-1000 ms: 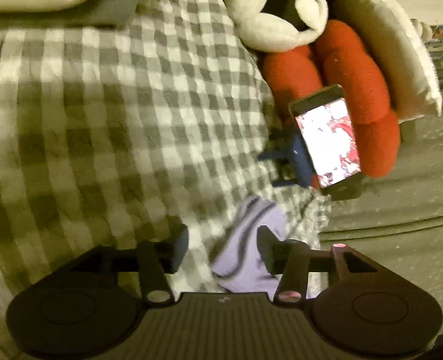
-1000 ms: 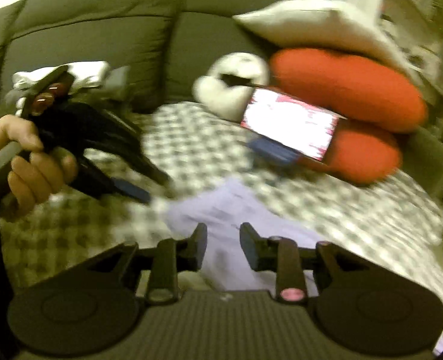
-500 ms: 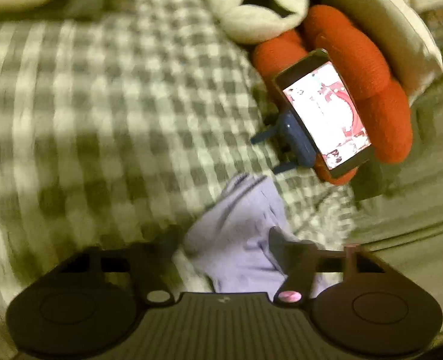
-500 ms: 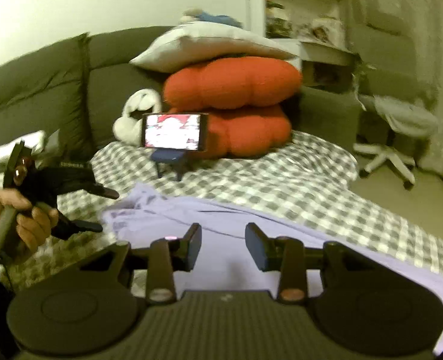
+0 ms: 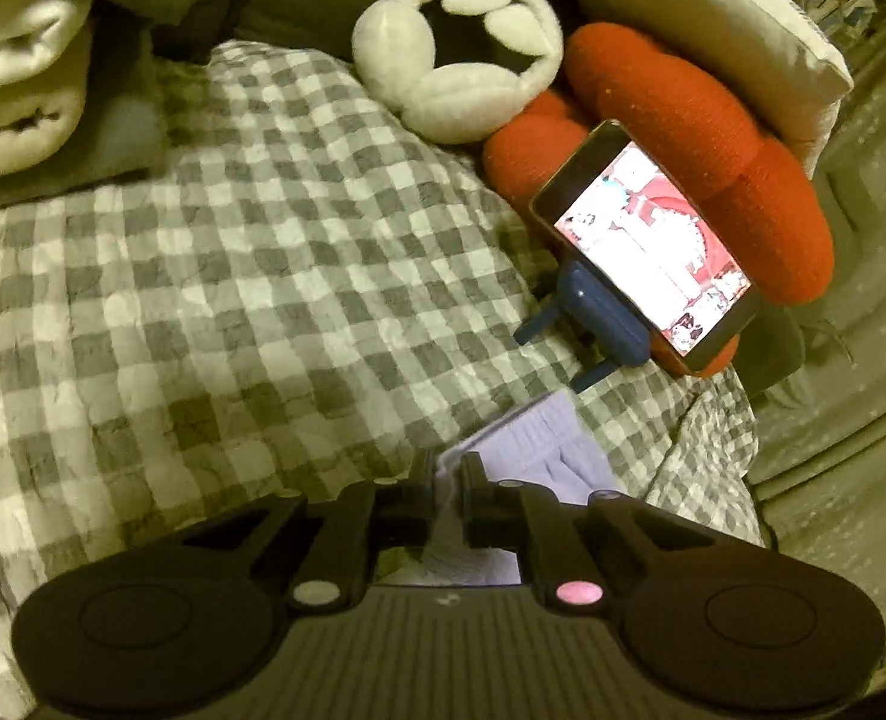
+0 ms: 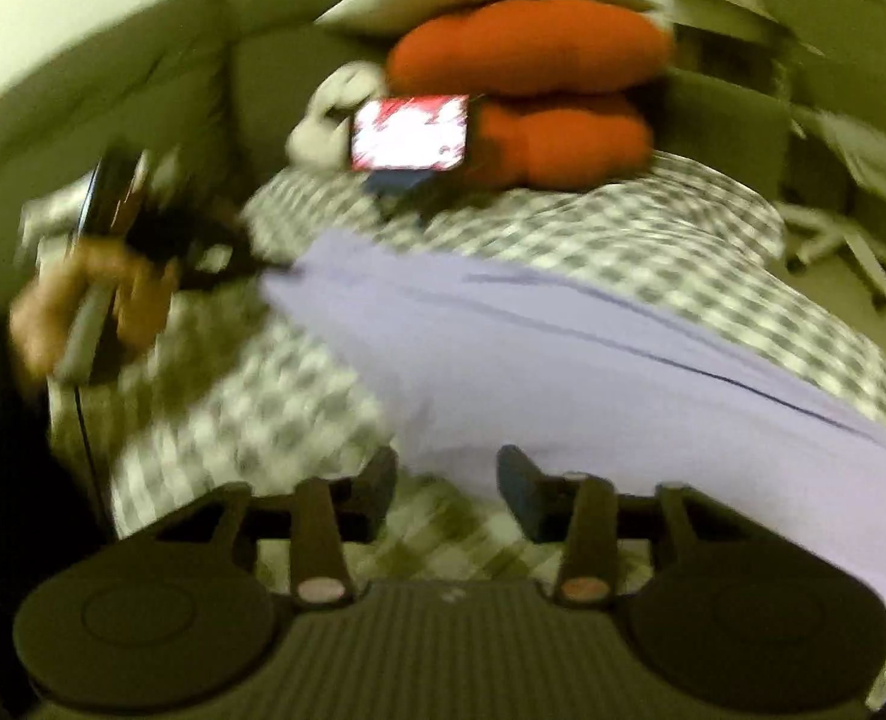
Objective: Fold clothes
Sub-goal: 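Open the left gripper off the lavender garment and lift it away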
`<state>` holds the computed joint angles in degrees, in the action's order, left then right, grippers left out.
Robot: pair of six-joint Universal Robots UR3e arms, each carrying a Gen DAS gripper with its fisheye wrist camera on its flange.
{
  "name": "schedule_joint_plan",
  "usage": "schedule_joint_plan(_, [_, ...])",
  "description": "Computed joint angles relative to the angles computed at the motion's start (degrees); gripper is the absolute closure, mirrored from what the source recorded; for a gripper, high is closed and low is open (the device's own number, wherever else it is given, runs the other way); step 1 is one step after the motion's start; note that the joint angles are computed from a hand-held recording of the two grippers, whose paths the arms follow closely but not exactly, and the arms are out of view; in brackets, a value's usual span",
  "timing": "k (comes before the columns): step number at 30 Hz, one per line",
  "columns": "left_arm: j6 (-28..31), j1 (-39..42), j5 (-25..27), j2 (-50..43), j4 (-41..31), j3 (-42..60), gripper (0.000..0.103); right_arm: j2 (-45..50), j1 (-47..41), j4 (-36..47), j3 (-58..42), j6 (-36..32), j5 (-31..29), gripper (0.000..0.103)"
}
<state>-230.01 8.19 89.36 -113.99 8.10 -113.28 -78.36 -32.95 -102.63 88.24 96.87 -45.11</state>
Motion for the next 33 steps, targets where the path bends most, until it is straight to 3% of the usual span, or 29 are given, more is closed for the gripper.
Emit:
schedule_joint_plan(5, [1.53,0.83,-0.93,0.27,0.72,-0.40,0.096,-4.30,3.22,-18.64,14.20,-2.88,-0.53,0.055])
schedule_joint_plan(7, [1.59,1.36,-1.57,0.55,0.85,-0.57,0.096,-2.92,5.02,-25.16,15.84,-0.90,-2.05,0.061])
schedule_joint_plan(9, [1.31,2.22,-2.80,1.39,2.27,-1.82,0.096,-1.19,6.58,-30.73,16.66,1.27,-3.48,0.087])
schedule_joint_plan(12, [2.85,2.35,-2.78,2.78,1.65,-2.49,0.096,-1.48,5.64,-29.73,15.64,2.42,-0.29,0.096])
schedule_joint_plan(14, [4.32,2.04,-2.12,3.36,-1.04,-1.92,0.096,-3.09,4.01,-24.99,14.54,0.62,2.48,0.096])
schedule_joint_plan(19, [7.45,-0.62,1.46,2.40,-10.96,2.45,0.094,-5.34,1.85,-10.71,9.93,-7.53,1.92,0.096])
schedule_joint_plan(23, [8.98,-0.21,0.61,3.41,-13.57,2.56,0.087,-3.21,5.54,-18.33,12.18,-5.44,-5.85,0.093])
schedule_joint_plan(26, [7.54,1.08,1.04,6.14,-12.32,0.04,0.084,-3.96,4.12,-14.25,10.57,-8.88,-2.05,0.056])
schedule_joint_plan(28, [7.23,1.47,2.25,7.35,-11.37,-0.65,0.084,-3.33,2.71,-8.43,6.54,-10.16,2.47,0.052])
schedule_joint_plan(29, [8.15,1.08,3.62,6.96,-10.70,0.28,0.084,-1.75,2.65,-6.00,3.09,-8.86,4.08,0.052])
schedule_joint_plan(31, [12.45,0.67,3.55,4.94,-10.53,3.86,0.081,2.34,3.91,-8.84,-1.80,-3.35,5.18,0.054])
schedule_joint_plan(33, [17.91,1.29,-0.82,2.09,-11.67,8.27,0.060,8.13,6.77,-16.71,-6.59,3.82,3.11,0.060])
